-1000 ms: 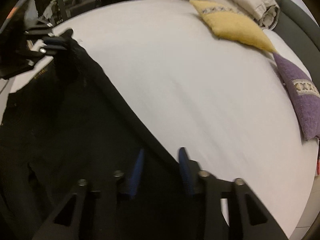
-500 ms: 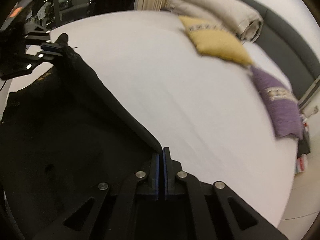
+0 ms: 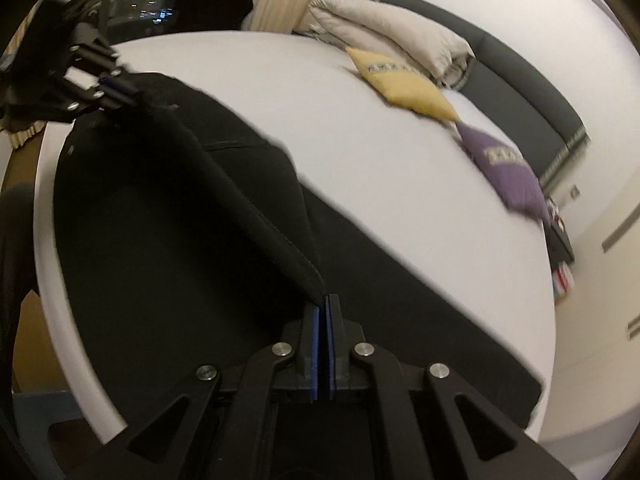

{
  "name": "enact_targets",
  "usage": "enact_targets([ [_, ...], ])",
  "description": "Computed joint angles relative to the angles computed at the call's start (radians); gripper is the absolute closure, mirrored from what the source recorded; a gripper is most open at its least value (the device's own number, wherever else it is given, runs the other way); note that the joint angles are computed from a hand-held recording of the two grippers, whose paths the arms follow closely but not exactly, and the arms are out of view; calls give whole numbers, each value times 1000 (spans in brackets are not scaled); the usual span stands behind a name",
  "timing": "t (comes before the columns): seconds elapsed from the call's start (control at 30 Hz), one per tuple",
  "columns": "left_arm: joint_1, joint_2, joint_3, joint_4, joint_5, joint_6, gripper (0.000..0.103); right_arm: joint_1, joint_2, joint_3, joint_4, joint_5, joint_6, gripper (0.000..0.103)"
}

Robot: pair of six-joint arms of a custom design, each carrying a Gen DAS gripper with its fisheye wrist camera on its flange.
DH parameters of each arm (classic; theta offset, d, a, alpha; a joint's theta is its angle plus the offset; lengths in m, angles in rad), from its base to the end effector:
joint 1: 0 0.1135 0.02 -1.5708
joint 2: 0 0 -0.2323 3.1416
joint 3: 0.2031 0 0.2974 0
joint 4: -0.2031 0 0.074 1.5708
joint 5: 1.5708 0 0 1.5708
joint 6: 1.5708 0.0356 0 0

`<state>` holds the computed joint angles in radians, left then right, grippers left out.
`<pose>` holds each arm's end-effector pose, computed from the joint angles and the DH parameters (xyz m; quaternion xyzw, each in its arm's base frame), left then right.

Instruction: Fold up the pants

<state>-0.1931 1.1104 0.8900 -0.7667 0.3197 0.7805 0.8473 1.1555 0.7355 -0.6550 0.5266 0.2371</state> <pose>0.2663 -0.0635 0.2265 0.4828 0.8142 -0.0637 0.3160 0.1899 0.1879 0.1699 -0.2203 0.9120 -0.0939 0.3331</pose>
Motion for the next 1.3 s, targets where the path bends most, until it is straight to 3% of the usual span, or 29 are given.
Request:
enact_targets([
  [0.13, 29, -164, -158, -32, 9, -18, 97, 160, 57, 13, -71, 121, 230, 100],
  [0.2, 50, -223, -202, -46, 22, -21, 97, 196, 83, 35, -103, 142, 283, 100],
  [0.43, 119, -321, -252, -58, 69, -25, 97, 232, 130, 87, -152, 173, 304, 100],
  [0.7, 290, -265, -181, -113, 186, 104, 97, 380, 283, 368, -435, 262, 371, 100],
  [0.8, 360, -267, -198, -149, 199, 185, 97, 402, 341, 402, -435, 225, 385, 100],
  [0.93, 394, -271, -259, -151, 179, 239, 97, 399, 438, 368, -345, 117, 391, 100],
  [1.3, 380, -204, -237, -80, 135, 201, 97, 434, 527, 396, -317, 75, 417, 99],
])
